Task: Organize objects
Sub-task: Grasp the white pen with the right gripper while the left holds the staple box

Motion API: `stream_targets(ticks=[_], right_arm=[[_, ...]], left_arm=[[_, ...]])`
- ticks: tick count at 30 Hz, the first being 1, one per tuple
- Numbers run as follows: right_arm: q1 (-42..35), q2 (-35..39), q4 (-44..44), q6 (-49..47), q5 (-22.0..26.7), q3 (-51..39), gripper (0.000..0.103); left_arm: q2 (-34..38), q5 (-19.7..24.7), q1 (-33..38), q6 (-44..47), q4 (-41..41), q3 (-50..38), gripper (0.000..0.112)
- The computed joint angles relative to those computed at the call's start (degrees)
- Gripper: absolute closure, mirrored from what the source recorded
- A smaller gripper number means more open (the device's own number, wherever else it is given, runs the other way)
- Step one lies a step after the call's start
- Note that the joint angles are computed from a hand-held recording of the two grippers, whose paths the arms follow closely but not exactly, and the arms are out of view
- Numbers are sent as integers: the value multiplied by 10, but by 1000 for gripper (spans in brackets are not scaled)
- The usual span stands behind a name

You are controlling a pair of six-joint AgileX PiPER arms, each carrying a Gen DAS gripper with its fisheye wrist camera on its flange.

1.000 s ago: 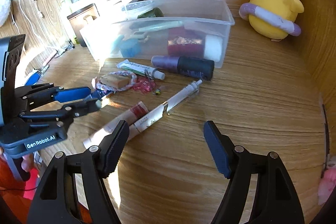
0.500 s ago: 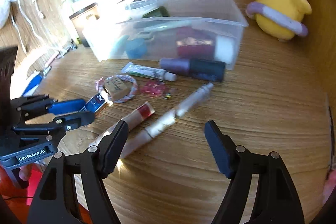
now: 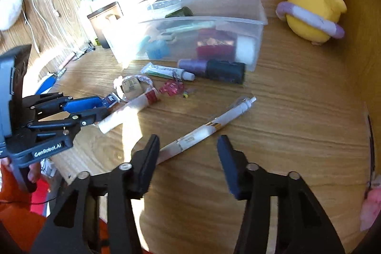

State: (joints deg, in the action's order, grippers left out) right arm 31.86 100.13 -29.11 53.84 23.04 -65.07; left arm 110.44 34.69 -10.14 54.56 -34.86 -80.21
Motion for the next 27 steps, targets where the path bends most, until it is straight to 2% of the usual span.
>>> stream_targets(ticks=[4,6,10,12,16,18,21,25,27], right_arm=[[-3,-22,-11,29,37,16,65],[-27,-30,41,2,8,29,64],[-49,-22,52,26,-19,26,59],[-40,-4,-1,80,-2,4,55],[-8,34,-104,155,45,-39,53],[16,55,-145,164,82,-64,61],[40,65,-168,139,100,-74,77],[21,33,-117,76,51,-39,85],[13,17,-92,46,47,-24,90]], left_arm=[[-2,10,9,6,-3,1,85],[1,16,9,1,-4,-5,85],[-3,-2,3,5,-6,6,84],[-3,-7,3,10,-13,8,80],[-1,-11,5,23,-28,9,80],[-2,-14,5,31,-33,12,80],[-2,-17,7,35,-34,13,85],[-2,-17,13,35,-37,13,85],[-2,-18,15,34,-36,12,85]])
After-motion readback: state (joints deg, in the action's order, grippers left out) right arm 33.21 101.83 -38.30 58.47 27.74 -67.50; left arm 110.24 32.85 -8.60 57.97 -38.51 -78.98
